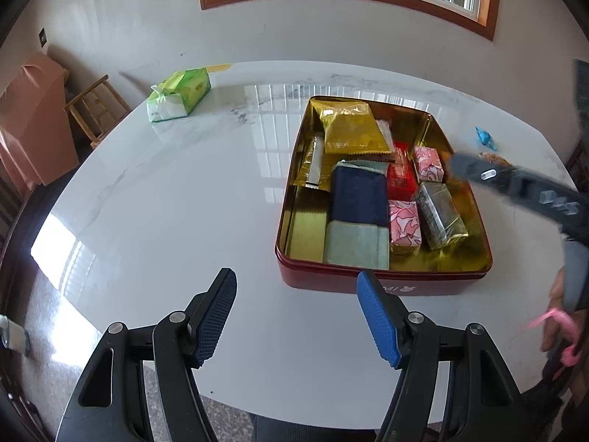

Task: Organize snacks
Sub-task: 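Lower the dark box into the tin and open the right gripper, then move the left gripper to the blue wrapped candy and grasp it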

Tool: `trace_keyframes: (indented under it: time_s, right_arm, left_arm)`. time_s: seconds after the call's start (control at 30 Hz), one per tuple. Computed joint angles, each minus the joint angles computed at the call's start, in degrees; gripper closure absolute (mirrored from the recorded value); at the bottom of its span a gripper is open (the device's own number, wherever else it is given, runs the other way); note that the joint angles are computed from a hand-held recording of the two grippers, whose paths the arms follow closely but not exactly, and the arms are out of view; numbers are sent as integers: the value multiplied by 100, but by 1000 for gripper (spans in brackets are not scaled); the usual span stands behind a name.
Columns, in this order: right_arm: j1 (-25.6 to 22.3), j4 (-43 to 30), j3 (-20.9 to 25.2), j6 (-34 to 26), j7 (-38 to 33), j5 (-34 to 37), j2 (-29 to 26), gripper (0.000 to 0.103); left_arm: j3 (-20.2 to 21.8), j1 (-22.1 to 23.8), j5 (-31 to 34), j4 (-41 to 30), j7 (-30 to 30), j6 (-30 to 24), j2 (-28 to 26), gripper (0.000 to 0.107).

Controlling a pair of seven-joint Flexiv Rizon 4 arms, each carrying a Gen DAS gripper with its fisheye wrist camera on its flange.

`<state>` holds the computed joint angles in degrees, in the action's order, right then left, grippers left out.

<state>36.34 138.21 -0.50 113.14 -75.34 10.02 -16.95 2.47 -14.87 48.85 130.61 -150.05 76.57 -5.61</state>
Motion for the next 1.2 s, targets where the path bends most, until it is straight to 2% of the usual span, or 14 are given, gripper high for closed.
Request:
trace_keyframes:
  time_s: [0.07, 0.13, 0.2, 0.23, 0.3, 0.4, 0.53, 0.6, 0.7, 0.8, 0.9, 0.93, 1.1, 1.2]
  right_arm:
    - [800, 155, -742, 37, -636, 827, 186, 44]
    - [1600, 415, -1675, 99, -1363, 1648, 352, 44]
    - [2272, 545, -2608, -10, -2183, 2500, 401, 43]
    - [2443, 751, -3075, -10, -2179, 2475, 360, 44]
    - [2373, 1182, -3570, 178, -1664, 1902, 208, 43]
    - [1816, 1411, -3750, 228, -1686, 1707, -99, 44]
    - [354, 1375, -2796, 430, -1889, 1729, -146, 44]
    - [-446, 1468, -2307, 652, -1403, 1139, -175, 44]
    - [-1646, 1529, -1628, 909, -697, 194, -258, 39]
    - [-2762, 1351, -562, 896, -869, 234, -158, 36]
    - [-3275, 1326, -207, 855, -715, -185, -147, 31]
    - [-3300, 1349, -156, 860, -713, -173, -137, 31]
    - [-4145, 1429, 284, 1112, -228, -1023, -205, 30]
    - [-4328, 1514, 332, 1281, -78, -1332, -265, 30]
  left_arm:
    - [-12, -7, 17, -6, 42, -10, 59, 38]
    - [-65, 20, -75, 10, 284, 63, 126, 38]
    - [-152, 67, -364, 35, 762, 199, 165, 38]
    - [-221, 105, -670, 73, 1180, 349, 160, 38]
    - [-381, 176, -1473, 171, 2138, 628, 106, 38]
    - [-646, 147, -2581, 119, 3402, 730, -27, 38]
    - [-1746, 567, -5085, -18, 5724, 683, -363, 38]
    - [-1947, 524, -5524, -459, 6319, 576, -668, 38]
    - [-1324, -129, -4713, -1563, 6280, 265, -1261, 37]
    - [-1154, -495, -4820, -2759, 6870, -574, -1983, 37]
    - [-1356, -481, -5398, -3838, 7173, -1425, -2750, 37]
    - [-1194, -650, -5699, -4304, 7180, -1657, -3105, 37]
    - [-1080, -788, -6006, -6005, 6721, -2662, -4313, 37]
    - [-825, -954, -5945, -6959, 6322, -3269, -4933, 37]
